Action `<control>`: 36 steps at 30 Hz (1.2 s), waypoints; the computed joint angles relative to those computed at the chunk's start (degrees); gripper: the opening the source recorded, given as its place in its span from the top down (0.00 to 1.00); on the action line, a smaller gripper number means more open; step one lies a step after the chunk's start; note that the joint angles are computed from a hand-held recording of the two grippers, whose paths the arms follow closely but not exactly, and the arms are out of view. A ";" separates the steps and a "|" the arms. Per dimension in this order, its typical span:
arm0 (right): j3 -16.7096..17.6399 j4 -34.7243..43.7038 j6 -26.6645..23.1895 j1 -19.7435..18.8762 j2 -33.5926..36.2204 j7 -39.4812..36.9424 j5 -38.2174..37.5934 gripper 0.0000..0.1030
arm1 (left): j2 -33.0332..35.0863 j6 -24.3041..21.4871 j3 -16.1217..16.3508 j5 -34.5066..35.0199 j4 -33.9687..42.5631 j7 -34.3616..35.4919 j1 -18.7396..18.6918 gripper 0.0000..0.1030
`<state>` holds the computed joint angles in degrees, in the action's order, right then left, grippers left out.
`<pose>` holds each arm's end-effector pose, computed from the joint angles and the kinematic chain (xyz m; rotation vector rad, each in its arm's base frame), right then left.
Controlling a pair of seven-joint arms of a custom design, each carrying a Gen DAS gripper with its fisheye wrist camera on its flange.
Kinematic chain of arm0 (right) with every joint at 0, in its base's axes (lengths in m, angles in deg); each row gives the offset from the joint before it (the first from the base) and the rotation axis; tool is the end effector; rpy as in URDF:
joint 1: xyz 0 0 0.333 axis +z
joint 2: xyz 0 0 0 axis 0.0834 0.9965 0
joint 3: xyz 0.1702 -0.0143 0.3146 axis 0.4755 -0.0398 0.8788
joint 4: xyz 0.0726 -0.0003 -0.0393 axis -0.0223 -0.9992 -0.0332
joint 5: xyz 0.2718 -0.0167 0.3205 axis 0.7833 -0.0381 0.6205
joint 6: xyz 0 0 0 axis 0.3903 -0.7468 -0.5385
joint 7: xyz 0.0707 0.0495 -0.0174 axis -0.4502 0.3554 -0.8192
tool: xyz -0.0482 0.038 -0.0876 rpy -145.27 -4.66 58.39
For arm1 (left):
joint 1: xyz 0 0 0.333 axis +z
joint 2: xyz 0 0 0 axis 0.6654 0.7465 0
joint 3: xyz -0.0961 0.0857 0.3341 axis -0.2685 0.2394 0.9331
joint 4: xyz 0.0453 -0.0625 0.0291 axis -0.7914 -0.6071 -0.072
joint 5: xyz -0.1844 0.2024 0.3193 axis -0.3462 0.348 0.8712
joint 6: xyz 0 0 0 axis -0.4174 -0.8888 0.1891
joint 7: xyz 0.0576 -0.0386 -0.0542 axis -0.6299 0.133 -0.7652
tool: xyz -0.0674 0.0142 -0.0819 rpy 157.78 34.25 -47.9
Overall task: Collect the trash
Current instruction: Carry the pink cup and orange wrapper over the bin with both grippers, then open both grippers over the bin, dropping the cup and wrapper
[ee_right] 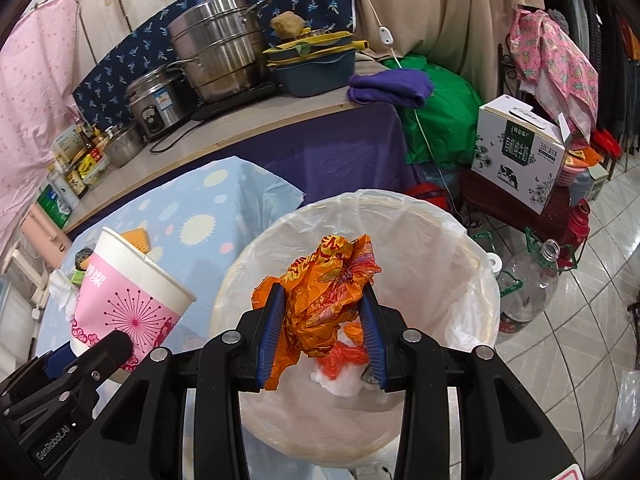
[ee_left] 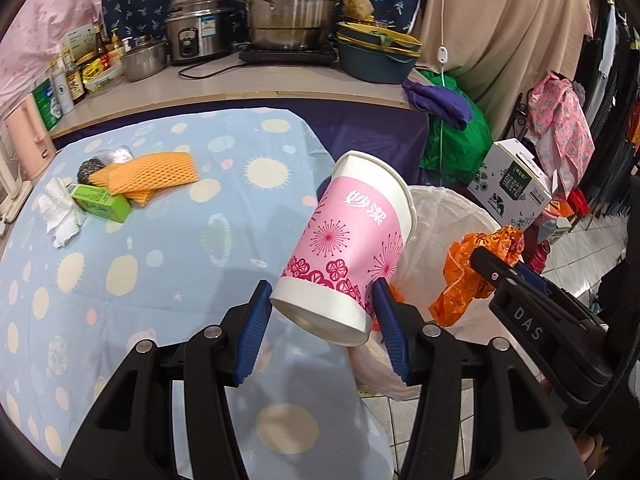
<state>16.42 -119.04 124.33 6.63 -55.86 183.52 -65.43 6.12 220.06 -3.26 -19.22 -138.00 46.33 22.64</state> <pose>0.4136 0.2015 0.5423 -1.3591 2.0730 -0.6308 0.4337 -0.3127 0.5702 -1.6790 2.0687 -0.8420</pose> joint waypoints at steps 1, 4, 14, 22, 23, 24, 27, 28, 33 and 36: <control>-0.15 -0.16 -0.01 -0.01 -0.02 -0.02 0.06 0.65 | 0.40 0.01 -0.10 0.00 0.33 0.07 -0.10 0.52; -0.68 -0.75 0.16 0.01 -0.11 -0.27 0.43 0.65 | 1.62 -0.09 -0.52 0.36 1.32 0.02 -0.29 0.52; -0.85 -1.60 0.07 -0.56 -0.16 0.32 1.06 0.64 | 5.14 -0.66 -1.24 0.69 3.69 -0.10 -1.09 0.52; -0.93 -1.62 0.02 -0.70 0.23 0.49 1.12 0.62 | 6.44 -0.67 -1.25 0.55 4.43 -0.06 -1.37 0.52; -0.82 -1.61 0.03 -0.80 0.24 0.75 1.00 0.61 | 6.48 -0.59 -1.18 0.22 4.42 0.16 -1.46 0.52; -0.82 -1.66 0.18 -0.84 0.20 0.92 0.93 0.61 | 6.59 -0.57 -1.16 0.03 4.51 0.17 -1.47 0.51; -0.33 -1.68 0.46 -1.45 -0.08 2.21 0.36 0.57 | 6.94 -0.46 -1.03 -0.80 4.72 0.44 -1.53 0.52; -0.17 -1.63 0.41 -1.65 -0.16 2.56 0.15 0.56 | 7.01 -0.48 -1.05 -0.76 4.76 0.38 -1.48 0.51; 0.31 -1.32 -0.09 -2.02 -0.24 3.50 -0.83 0.51 | 6.97 -0.50 -1.15 0.08 4.70 -0.46 -1.14 0.46; 0.36 -0.97 -0.37 -1.85 -0.03 3.90 -1.23 0.51 | 6.77 -0.47 -1.01 -0.04 4.53 -0.36 -1.09 0.46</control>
<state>16.78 -120.01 123.96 4.79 -55.89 187.42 -66.66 12.89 219.59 -4.26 -19.26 -133.47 45.96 21.55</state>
